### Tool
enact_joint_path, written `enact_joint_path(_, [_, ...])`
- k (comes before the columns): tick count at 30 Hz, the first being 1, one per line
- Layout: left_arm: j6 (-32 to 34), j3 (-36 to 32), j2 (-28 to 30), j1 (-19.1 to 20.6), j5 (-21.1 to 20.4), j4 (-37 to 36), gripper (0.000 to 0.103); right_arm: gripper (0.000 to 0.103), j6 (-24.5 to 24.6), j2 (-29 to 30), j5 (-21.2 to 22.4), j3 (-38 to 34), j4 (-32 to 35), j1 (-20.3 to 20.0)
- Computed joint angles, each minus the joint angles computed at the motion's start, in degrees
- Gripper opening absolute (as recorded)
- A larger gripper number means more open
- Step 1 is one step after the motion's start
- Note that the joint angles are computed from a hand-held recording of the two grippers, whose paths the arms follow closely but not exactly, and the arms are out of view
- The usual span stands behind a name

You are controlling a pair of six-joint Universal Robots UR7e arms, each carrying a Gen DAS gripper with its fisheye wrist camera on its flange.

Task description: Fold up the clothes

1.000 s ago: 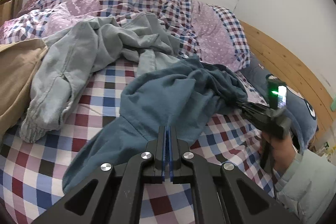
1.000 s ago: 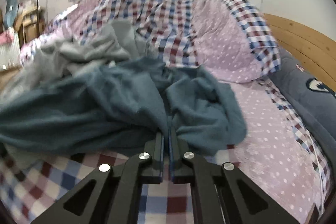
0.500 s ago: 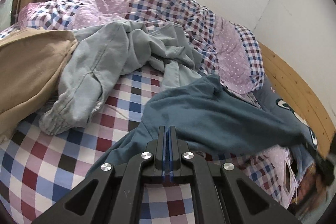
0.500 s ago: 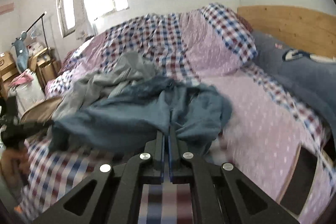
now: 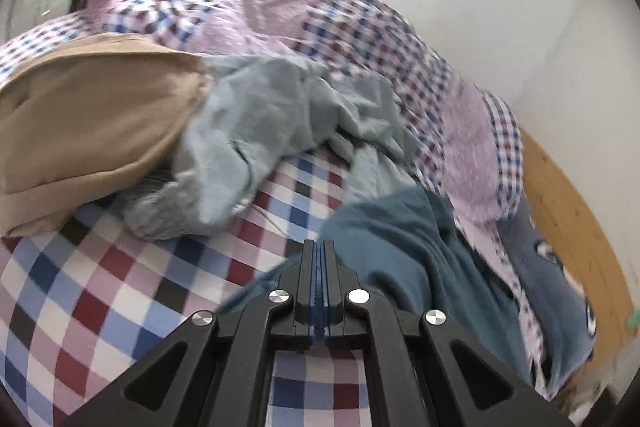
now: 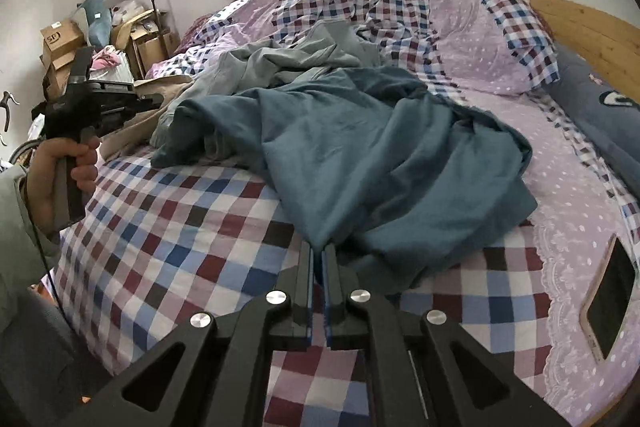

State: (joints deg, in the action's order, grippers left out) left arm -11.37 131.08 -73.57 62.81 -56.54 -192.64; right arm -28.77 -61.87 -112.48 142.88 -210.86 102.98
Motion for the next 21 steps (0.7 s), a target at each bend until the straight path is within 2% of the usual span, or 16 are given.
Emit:
enact_joint_path(4, [1.4,1.0,-0.5,-0.3,-3.0,-1.2,0.001,0.005,-0.4,-2.2,4.5,1.3,2.4,-1.0])
enact_joint_path(6, [1.6,1.5,-0.5,-0.7,-4.8,-1.6,0.005,0.004,-1.7,-3.7,9.1,2.2,4.8,-1.7])
enact_joint_path(7, [1.5,1.8,-0.5,-1.1,-5.1,-1.1,0.010,0.004,-2.4,-3.6,9.6,2.3,4.9,-1.2])
enact_joint_path(8, [1.3,2.0,-0.4,-1.6,-5.5,-0.5,0.021,0.004,-2.9,-3.1,9.2,2.4,4.4,-0.7])
enact_joint_path(9, [1.0,2.3,-0.3,-2.0,-5.8,-0.2,0.028,0.004,-3.1,-2.5,8.4,2.4,3.6,-0.3])
enact_joint_path(10, [0.7,2.7,-0.1,-2.4,-6.8,0.4,0.040,0.004,-2.9,-1.9,7.3,2.3,2.9,0.0])
enact_joint_path(11, [0.4,3.1,0.0,-2.5,-8.4,1.0,0.048,0.005,-2.4,-1.3,5.6,2.1,1.6,0.2])
enact_joint_path(13, [-0.2,3.8,0.2,-3.1,-9.7,2.7,0.049,0.013,-0.8,-0.9,3.2,1.9,-0.7,0.1])
enact_joint_path(15, [-1.0,4.4,1.1,-4.3,-9.5,5.0,0.049,0.029,1.4,-1.7,2.3,2.1,-2.5,-1.0])
enact_joint_path(16, [-1.4,4.8,1.4,-4.8,-9.6,5.5,0.049,0.040,2.4,-2.2,2.0,2.2,-3.2,-1.5])
enact_joint_path(17, [-1.9,5.2,1.8,-5.2,-10.2,5.8,0.049,0.043,3.6,-2.8,1.7,2.3,-4.0,-2.1])
enact_joint_path(21, [-4.4,6.9,3.8,-6.3,-15.0,7.0,0.049,0.043,9.0,-6.0,2.7,2.9,-5.3,-5.4])
